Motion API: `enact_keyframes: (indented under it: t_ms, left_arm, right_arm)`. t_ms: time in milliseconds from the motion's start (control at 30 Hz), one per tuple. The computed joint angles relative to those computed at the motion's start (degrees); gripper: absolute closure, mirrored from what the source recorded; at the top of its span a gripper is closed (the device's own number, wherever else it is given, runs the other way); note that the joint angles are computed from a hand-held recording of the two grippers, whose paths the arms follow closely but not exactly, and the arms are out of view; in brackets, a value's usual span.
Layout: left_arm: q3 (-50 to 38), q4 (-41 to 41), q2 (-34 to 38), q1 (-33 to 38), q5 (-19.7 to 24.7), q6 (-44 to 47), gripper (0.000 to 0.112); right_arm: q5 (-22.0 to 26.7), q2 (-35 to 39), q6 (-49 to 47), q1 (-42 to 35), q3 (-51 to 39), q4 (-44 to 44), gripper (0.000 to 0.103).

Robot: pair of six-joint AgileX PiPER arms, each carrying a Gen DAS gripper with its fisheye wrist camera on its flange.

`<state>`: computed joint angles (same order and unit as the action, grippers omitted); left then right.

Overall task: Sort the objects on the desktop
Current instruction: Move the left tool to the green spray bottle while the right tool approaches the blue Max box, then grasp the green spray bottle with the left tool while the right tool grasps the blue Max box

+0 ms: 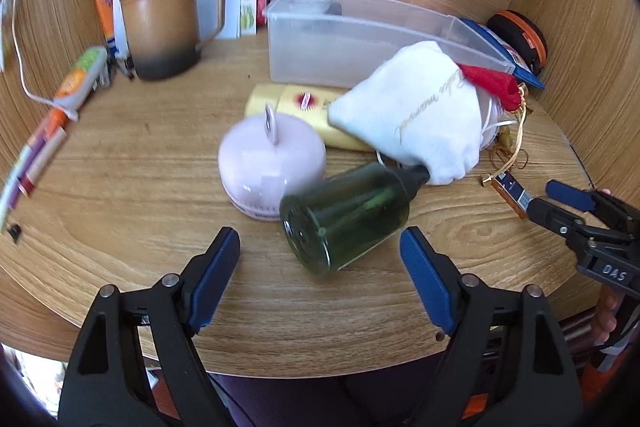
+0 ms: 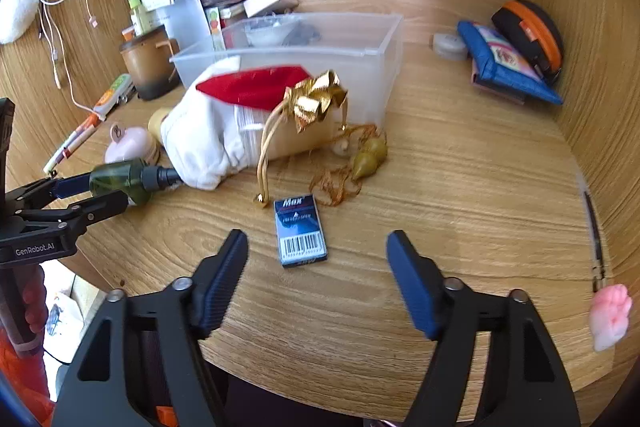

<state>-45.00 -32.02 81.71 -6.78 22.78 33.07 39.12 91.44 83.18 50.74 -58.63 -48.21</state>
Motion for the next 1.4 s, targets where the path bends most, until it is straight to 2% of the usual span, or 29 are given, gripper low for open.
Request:
enact_keyframes:
  t_ms: [100, 200, 467, 533, 700, 1033, 1400]
  left_arm:
    - [-0.03, -0.68, 0.52, -0.04, -0.14, 0.11, 0.029]
    - [-0.75, -0.9, 1.23, -0.4, 0.11, -0.02, 0.029]
    - [-2.62, 1.21, 2.77, -2.22, -0.25, -3.3, 0.031]
    - [-2.85, 3.27, 2.95, -2.68, -0.76, -5.35, 0.036]
    - [-3.2, 1.6, 3.36, -1.72, -0.65, -3.62, 0.048]
    - [-2.17, -1.35, 2.76, -0.86, -0.94, -0.37, 0.048]
    - [-0.59, -1.13, -1.55, 0.06, -1.12, 0.29, 0.048]
  right_arm:
    - [-1.68, 0.96, -2.31, -1.12, -0.27, 2.03, 0.052]
    - [-2.55, 1.1, -3.6, -1.69, -0.19, 2.95, 0.056]
    - [-1.62, 1.99, -5.9, -1.72, -1.48, 3.18, 0.066]
    - [-1.22, 2.4, -6.15, -1.57, -1.89, 2.81, 0.068]
    - [-1.31, 3.01, -5.96, -1.48, -2.34, 2.19, 0.077]
    - [0.76, 4.44, -5.79, -0.07, -3.76, 0.95, 0.078]
    - [4.13, 1.18, -3.95, 2.17, -2.8, -0.52, 0.078]
